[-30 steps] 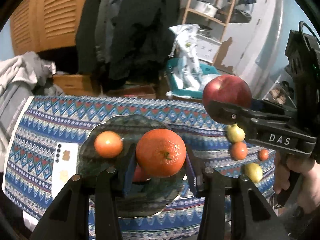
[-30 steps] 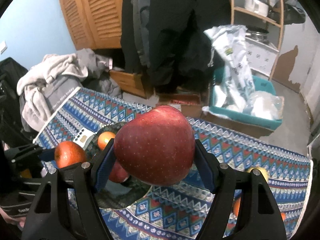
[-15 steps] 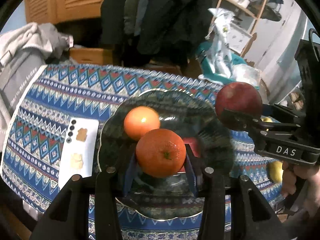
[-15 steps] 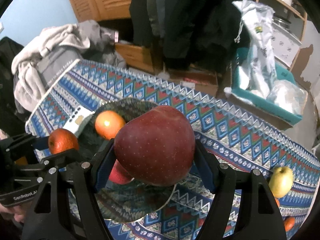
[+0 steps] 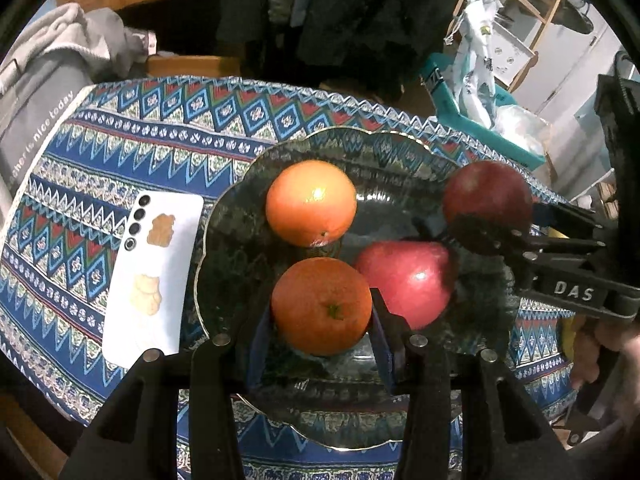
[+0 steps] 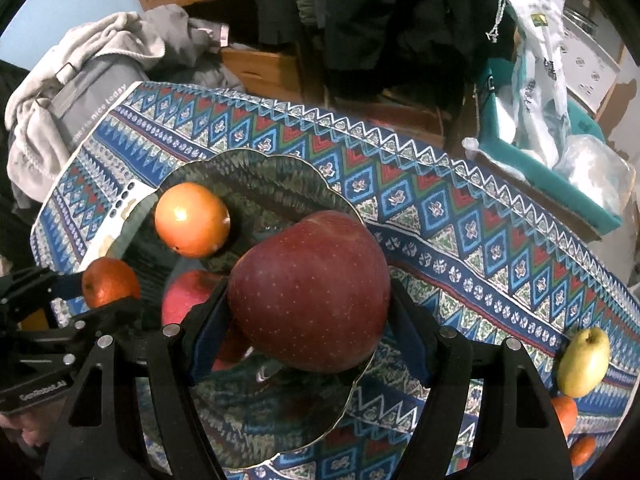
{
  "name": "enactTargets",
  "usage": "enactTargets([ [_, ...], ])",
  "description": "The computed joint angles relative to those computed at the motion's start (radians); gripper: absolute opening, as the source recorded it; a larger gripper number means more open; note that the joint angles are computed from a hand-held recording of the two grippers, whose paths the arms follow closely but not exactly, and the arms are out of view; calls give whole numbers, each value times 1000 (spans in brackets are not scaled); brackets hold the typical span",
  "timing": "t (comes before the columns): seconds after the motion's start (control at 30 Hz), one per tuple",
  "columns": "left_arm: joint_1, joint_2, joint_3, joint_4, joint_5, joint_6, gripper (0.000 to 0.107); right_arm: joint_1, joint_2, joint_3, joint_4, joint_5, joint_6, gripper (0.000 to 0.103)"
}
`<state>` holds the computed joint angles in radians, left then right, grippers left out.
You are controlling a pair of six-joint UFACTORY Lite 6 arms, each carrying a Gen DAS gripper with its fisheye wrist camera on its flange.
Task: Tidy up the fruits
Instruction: 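Lower the orange onto the glass plate and open the left tool while the right tool releases the apple there, then move both tools back from the plate to the remaining fruit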
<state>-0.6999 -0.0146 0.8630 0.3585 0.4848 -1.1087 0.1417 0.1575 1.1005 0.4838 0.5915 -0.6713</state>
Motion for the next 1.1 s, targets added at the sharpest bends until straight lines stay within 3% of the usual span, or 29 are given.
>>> enactTargets([
  [0.3,13,47,12,-47,1,45,48,12,28,24,7,7,-9,78],
  [0.5,-14,42,36,58,66,-45,52,-5,16,25,94,18,-68,77],
  [0.67,6,10,25,-4,53,9,57,-9,5,16,94,20,-63,77],
  [0.8,-14,-10,41,-2,81,9,59,-21,-15,8,98,36,-63,77],
  [0.87,-29,-19,53,19,94,-12,66,-28,-31,1,96,43,-61,77],
  [1.1,-73,-28,98,35,123,-32,66,-61,-105,-15,89,84,-58,77],
])
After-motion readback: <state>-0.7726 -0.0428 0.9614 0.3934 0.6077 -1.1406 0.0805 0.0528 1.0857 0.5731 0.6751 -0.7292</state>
